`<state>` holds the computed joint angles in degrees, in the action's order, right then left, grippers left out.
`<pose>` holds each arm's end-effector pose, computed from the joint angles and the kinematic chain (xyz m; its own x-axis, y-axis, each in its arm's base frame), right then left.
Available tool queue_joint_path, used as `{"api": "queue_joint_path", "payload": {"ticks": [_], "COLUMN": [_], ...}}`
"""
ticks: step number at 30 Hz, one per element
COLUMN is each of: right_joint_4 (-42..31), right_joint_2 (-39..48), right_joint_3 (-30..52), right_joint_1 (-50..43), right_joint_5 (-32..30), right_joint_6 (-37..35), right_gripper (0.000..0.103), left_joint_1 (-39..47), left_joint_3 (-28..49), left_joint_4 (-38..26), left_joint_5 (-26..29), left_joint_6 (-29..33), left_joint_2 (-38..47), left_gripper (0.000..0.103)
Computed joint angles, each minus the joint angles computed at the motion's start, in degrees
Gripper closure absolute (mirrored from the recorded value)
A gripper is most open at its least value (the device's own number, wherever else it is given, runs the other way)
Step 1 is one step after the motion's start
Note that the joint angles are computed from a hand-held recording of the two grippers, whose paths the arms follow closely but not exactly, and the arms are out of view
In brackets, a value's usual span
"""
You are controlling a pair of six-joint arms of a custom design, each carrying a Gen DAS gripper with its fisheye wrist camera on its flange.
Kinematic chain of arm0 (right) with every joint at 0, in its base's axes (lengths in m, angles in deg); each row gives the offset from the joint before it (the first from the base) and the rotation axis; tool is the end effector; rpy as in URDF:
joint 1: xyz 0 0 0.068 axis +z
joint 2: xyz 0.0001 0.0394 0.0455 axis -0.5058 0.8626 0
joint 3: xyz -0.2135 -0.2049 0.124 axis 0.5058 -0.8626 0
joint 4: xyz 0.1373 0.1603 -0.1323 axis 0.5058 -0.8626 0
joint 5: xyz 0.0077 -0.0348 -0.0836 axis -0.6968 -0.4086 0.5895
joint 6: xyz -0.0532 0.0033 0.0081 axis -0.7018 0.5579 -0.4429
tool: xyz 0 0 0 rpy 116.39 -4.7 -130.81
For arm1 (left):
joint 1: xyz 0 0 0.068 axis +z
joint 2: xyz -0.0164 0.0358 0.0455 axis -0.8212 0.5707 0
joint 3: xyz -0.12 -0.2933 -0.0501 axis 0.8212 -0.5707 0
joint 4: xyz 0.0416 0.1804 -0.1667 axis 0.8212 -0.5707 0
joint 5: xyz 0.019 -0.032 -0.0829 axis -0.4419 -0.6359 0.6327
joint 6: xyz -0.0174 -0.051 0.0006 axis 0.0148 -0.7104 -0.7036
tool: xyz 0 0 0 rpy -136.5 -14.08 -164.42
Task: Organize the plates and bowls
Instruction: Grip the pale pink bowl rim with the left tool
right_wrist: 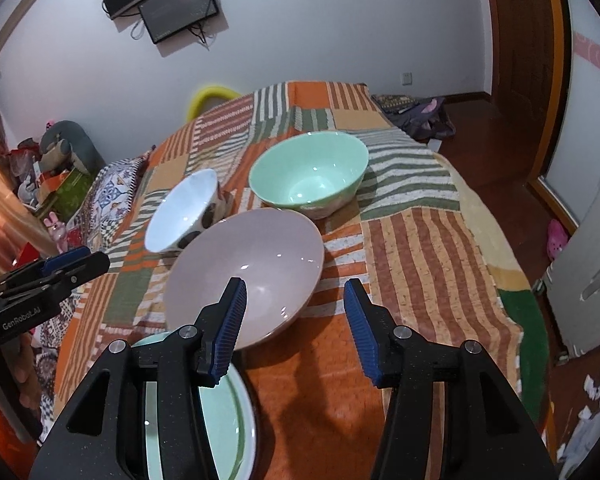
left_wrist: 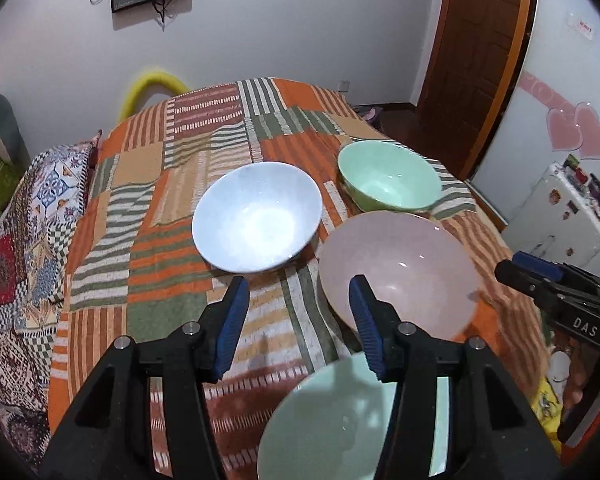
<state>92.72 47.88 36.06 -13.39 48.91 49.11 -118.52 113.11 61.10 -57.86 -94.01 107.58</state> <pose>0.1554 0.0527 0.1622 -0.7482 0.0086 -0.6635 -0.2157 0.9424 0.2556 0.1523 -0.2598 0.1821 -0.7444 0.0307 -0.6670 0.0883 0.9947 -0.0528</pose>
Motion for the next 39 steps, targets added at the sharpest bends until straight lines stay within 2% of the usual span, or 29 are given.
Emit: {"api": "queue_joint_path", "payload": {"ticks": [5, 9, 14, 16, 20, 25, 27, 30, 34, 39], "right_joint_4": [6.8, 9.5, 12.6, 13.5, 14.7, 14.7, 14.8, 14.1, 12.2, 9.4], "right_joint_2": [7.8, 12.2, 16.5, 18.1, 19.2, 20.1, 20.8, 19.8, 19.0, 17.1], "right_joint_3": [-0.2, 0.2, -0.1, -0.1, -0.6, -0.2, 0.2, 0.1, 0.8, 1.6], "right_joint_1": [-1.3, -3.2, -5.2, -5.3, -6.0, -6.0, -5.8, -3.7, -2.9, -2.0], "right_joint_5": [-0.7, -3.6, -6.6, -6.9, -8.1, -9.0, -9.6, -7.0, -5.1, -4.0], "right_joint_6": [-0.1, -0.3, -0.5, -0.5, -0.5, -0.5, -0.3, 0.3, 0.5, 1.3], "right_gripper": [0.056, 0.057, 0.067, 0.072, 0.077, 0.078, 0.083, 0.083, 0.083, 0.083], "left_joint_1": [3.0, 6.1, 8.6, 8.9, 9.4, 10.1, 9.8, 8.6, 8.9, 7.8], "left_joint_3": [0.4, 0.8, 1.9, 2.5, 3.7, 4.1, 4.5, 5.5, 5.1, 5.1], "left_joint_4": [5.3, 9.0, 11.7, 12.2, 12.4, 13.6, 13.7, 12.1, 12.0, 10.2], "left_joint_5": [3.2, 8.1, 13.2, 14.0, 14.8, 17.8, 18.7, 16.5, 17.7, 16.5], "left_joint_6": [3.8, 6.0, 8.1, 8.3, 8.7, 8.7, 8.9, 8.5, 7.6, 6.6], "left_joint_2": [4.0, 7.3, 11.2, 12.5, 14.8, 16.9, 17.7, 18.1, 17.1, 15.5], "left_gripper": [0.051, 0.052, 0.061, 0.07, 0.075, 0.082, 0.085, 0.085, 0.085, 0.085]}}
